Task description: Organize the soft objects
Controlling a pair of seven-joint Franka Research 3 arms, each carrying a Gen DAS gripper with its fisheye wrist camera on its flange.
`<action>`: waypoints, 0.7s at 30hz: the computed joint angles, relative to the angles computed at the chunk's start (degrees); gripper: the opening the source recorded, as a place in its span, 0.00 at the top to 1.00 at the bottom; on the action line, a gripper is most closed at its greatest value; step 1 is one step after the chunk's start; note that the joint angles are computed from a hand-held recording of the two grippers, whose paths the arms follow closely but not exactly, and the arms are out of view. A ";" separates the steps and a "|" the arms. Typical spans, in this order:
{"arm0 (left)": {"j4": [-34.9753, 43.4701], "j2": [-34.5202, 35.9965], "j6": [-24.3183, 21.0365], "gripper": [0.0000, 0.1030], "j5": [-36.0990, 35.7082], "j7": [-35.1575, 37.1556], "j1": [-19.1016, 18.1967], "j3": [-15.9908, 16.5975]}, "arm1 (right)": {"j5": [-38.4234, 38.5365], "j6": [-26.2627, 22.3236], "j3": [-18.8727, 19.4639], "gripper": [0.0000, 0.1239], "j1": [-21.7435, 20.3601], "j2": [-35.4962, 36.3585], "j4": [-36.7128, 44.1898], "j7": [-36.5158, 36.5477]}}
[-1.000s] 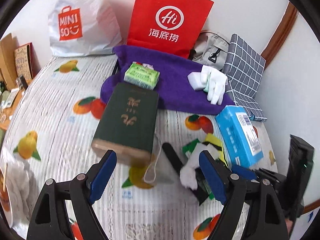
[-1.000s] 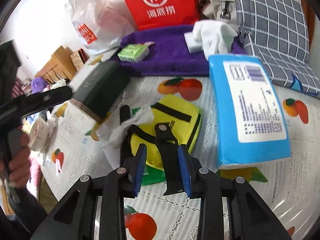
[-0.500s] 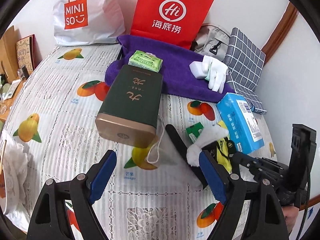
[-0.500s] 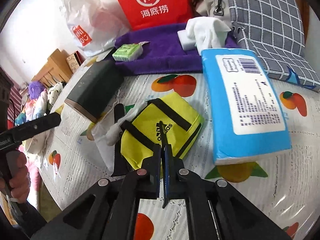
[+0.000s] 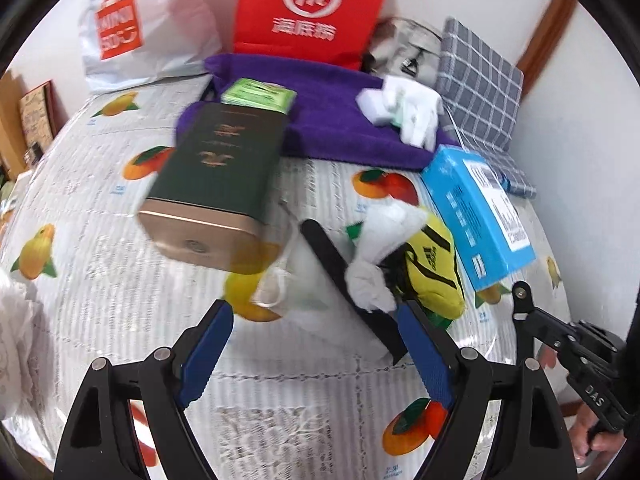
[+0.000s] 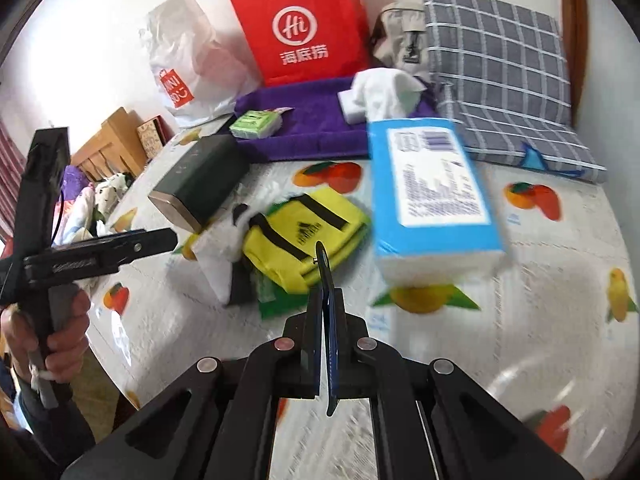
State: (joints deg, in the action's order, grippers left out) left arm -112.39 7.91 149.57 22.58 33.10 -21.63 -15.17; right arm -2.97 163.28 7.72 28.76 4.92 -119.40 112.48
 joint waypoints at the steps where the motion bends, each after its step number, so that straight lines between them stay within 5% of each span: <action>1: 1.07 1.06 -0.63 0.19 0.76 0.46 -0.32 -0.10 | -0.73 -0.14 -0.19 0.98 0.07 -0.43 -0.61 0.61; 5: 4.35 4.05 -3.23 0.20 2.67 2.13 -1.57 -0.01 | -6.35 -0.51 -1.02 0.98 -0.64 -2.32 -4.06 5.47; 13: 8.73 7.94 -5.21 0.20 5.02 3.55 -3.11 1.02 | -0.93 1.71 -0.74 0.97 -2.91 -1.07 -6.56 3.03; 21: 11.14 10.42 -4.90 0.48 5.93 4.48 -3.81 1.57 | -1.34 1.60 -1.49 0.91 -2.97 -0.30 -6.83 3.50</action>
